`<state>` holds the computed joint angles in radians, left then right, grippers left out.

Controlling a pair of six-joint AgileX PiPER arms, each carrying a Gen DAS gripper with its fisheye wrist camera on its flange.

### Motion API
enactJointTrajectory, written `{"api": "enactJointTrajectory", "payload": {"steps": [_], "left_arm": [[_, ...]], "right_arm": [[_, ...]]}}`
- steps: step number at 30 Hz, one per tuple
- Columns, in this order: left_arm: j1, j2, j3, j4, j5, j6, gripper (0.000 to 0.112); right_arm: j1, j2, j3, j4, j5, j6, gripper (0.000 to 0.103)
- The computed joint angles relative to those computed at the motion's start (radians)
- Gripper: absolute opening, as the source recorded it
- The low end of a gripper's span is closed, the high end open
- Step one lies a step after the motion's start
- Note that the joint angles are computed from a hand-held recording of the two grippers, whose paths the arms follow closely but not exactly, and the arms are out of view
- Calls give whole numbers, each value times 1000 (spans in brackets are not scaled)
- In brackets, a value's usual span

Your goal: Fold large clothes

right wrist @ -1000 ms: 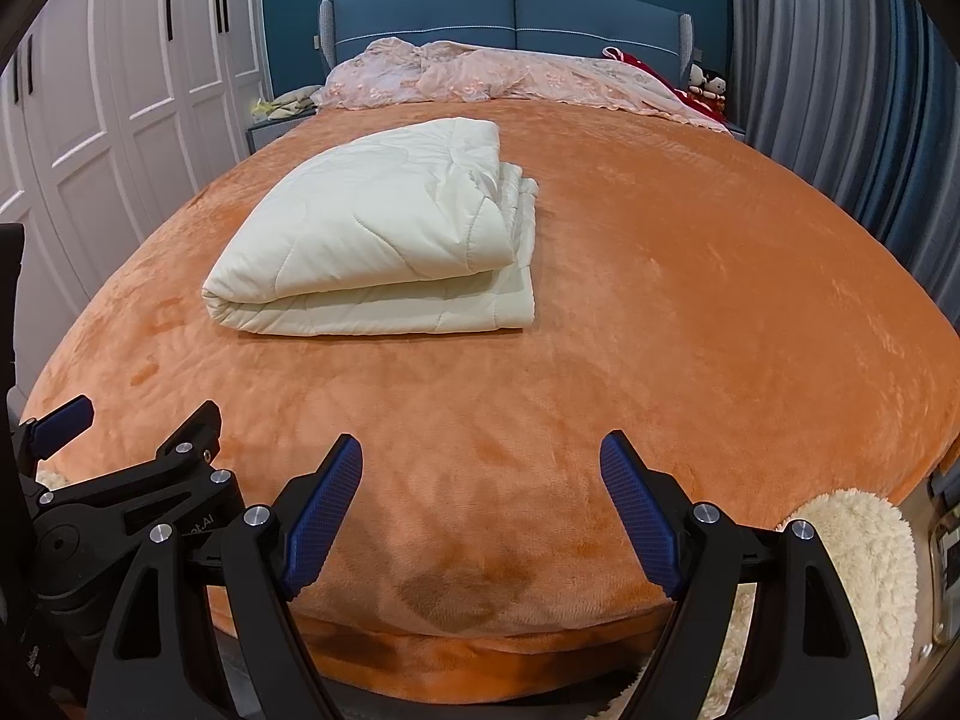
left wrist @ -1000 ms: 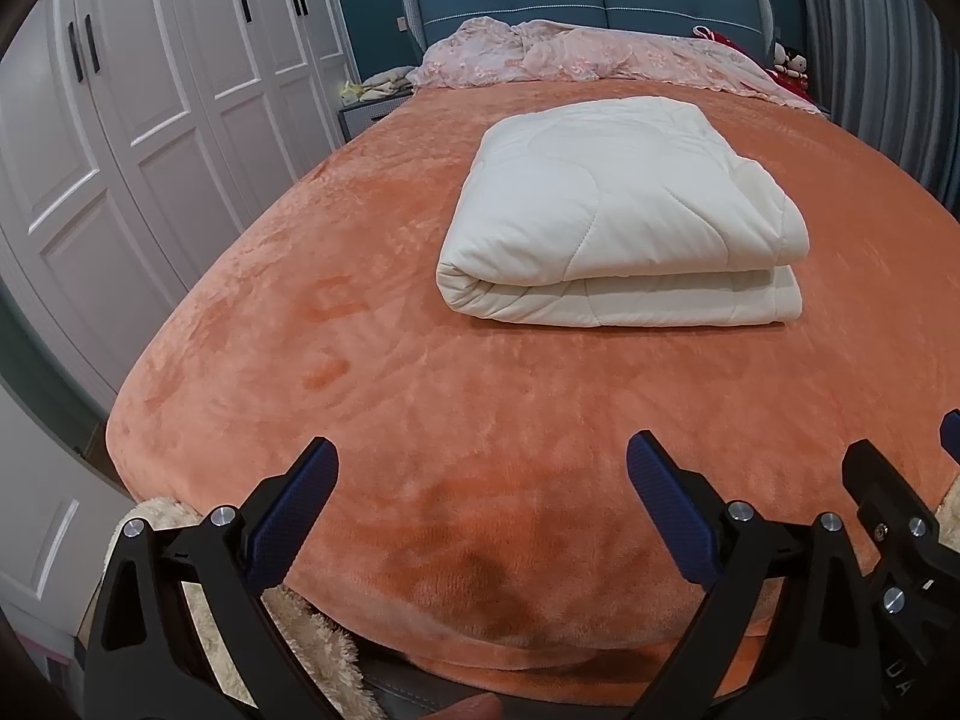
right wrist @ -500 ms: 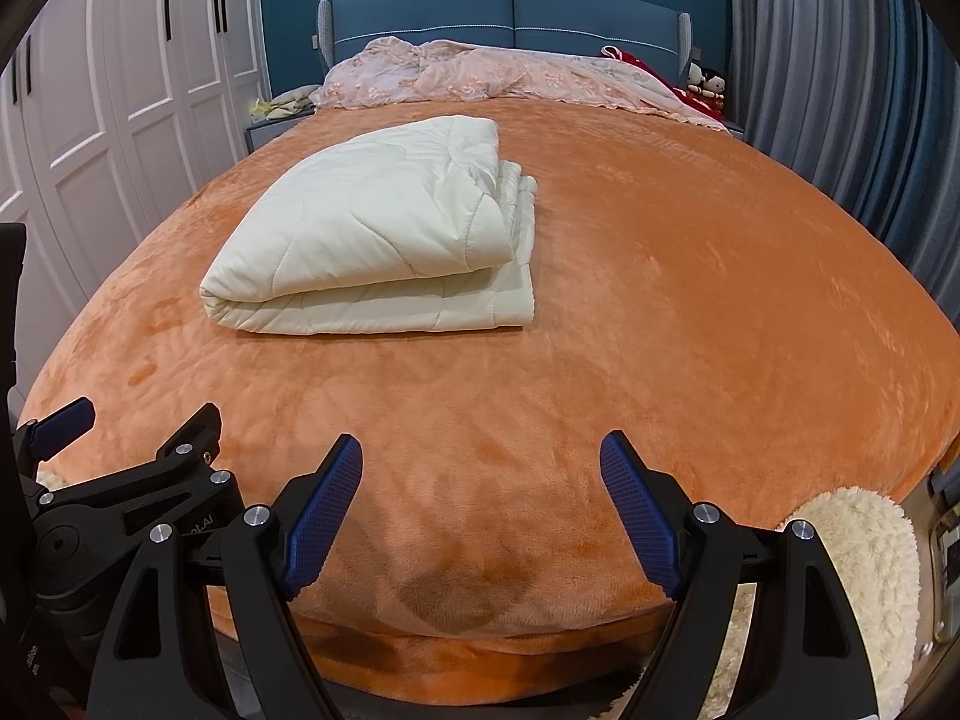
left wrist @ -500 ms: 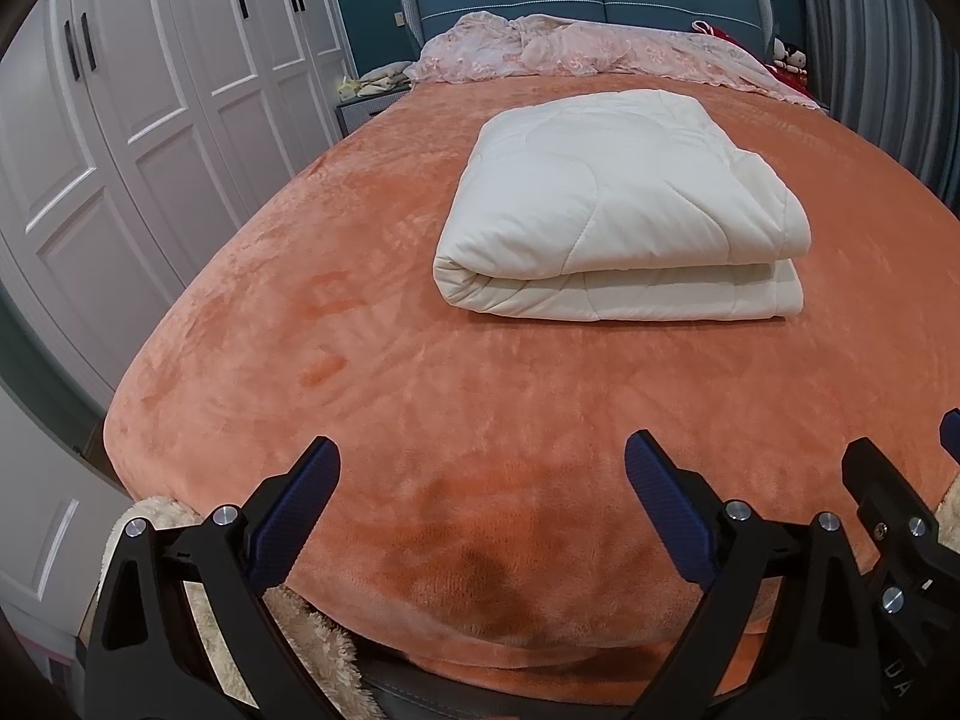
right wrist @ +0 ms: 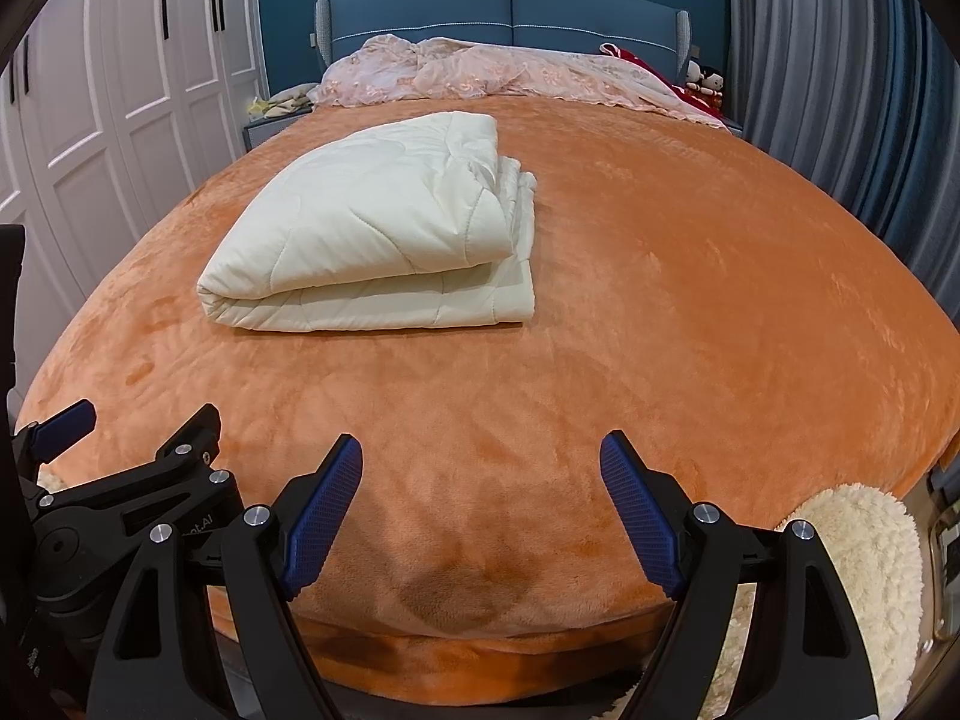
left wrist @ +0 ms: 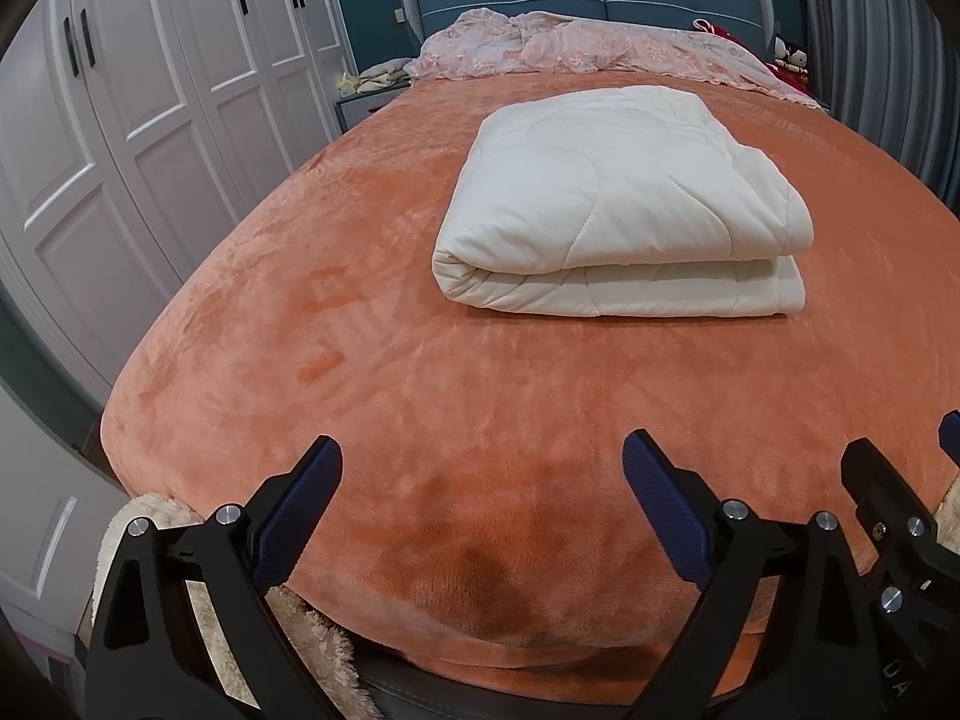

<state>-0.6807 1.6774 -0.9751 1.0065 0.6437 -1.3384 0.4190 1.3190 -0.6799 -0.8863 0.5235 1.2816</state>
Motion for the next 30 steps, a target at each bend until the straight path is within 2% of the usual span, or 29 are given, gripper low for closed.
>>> {"api": "enactJointTrajectory", "payload": {"steps": [30], "left_arm": [[-6,4,5,17,6,-22,91]], "right_arm": [[1,9,-2,-4,2,7,79]]}}
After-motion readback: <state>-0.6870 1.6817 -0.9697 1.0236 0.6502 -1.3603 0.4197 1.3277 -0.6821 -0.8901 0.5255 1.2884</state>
